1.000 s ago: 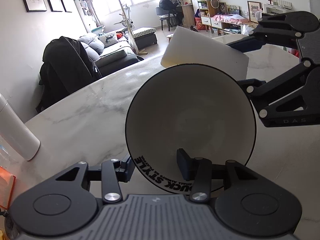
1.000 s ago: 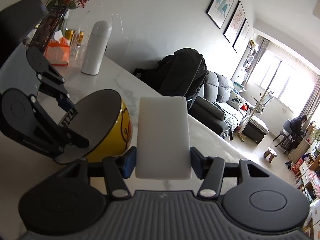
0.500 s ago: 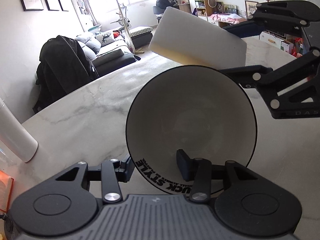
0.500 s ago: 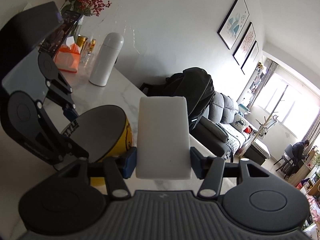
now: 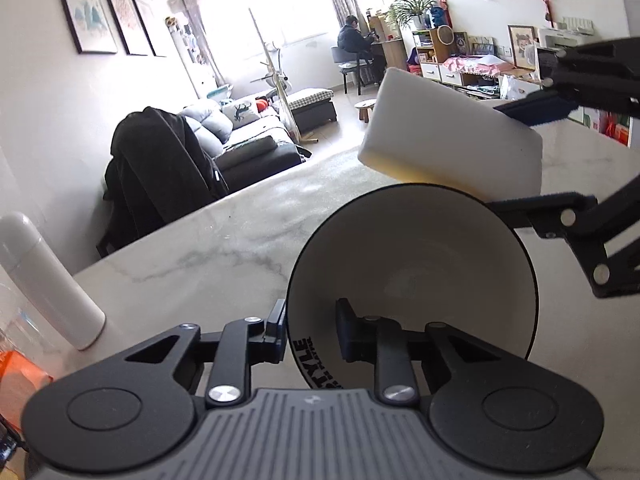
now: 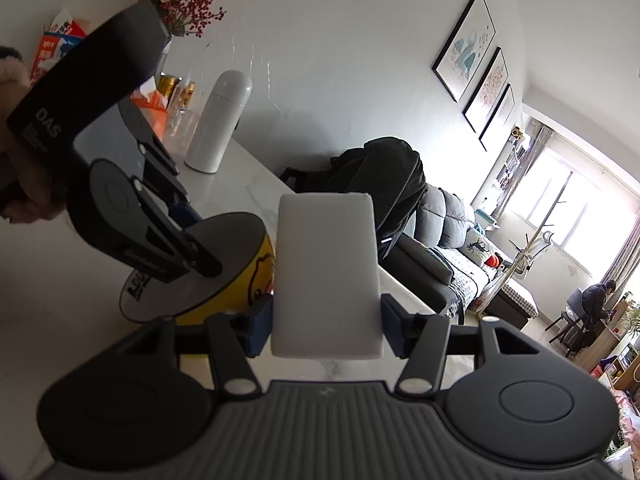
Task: Clean bowl
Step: 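Rotate the bowl with the left gripper while the right gripper scrubs its inner wall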
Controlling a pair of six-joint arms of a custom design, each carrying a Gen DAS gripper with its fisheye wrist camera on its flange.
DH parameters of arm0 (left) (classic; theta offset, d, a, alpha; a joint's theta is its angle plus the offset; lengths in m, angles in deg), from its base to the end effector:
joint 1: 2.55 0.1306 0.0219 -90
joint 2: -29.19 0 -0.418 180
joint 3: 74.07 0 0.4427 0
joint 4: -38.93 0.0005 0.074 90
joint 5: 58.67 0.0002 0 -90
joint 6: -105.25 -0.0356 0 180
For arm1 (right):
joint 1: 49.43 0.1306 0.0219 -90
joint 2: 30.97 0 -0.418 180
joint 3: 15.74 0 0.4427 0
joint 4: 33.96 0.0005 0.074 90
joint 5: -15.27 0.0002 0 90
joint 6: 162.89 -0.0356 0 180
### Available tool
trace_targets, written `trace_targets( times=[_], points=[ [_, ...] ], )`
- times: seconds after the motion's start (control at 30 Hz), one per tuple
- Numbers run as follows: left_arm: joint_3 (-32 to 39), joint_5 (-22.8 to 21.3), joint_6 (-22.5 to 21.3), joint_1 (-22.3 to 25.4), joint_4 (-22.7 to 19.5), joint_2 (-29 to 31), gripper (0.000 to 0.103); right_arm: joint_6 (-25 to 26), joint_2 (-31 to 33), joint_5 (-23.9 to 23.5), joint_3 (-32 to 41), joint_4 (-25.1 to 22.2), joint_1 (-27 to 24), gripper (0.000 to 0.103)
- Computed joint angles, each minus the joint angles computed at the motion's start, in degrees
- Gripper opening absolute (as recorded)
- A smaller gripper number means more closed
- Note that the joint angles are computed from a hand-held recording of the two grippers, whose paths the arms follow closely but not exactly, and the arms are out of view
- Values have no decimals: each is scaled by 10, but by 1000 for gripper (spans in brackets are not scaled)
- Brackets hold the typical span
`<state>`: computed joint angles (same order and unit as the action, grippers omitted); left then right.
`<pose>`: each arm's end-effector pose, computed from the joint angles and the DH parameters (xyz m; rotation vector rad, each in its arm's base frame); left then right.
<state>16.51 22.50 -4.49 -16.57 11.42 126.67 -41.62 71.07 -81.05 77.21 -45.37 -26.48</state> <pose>0.5889 -0.1419 0.4300 0.5456 2.1023 0.2244 0.5959 0.2561 0.4310 -0.9428 1.6798 0.0091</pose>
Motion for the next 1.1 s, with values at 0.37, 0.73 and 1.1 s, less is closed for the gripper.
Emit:
trace_targets(
  times=[0.37,0.73,1.1],
  points=[
    [-40,-23,-20,-11,66,-16,23,31,-18,17,-23,-5,4,59],
    [-59,-36,-32,-17,90,-22,25,46,-1,54,-10,-23,8,59],
    [-54,-32,-18,-13,85,-18,27,56,-3,42,-8,-8,13,59]
  ],
)
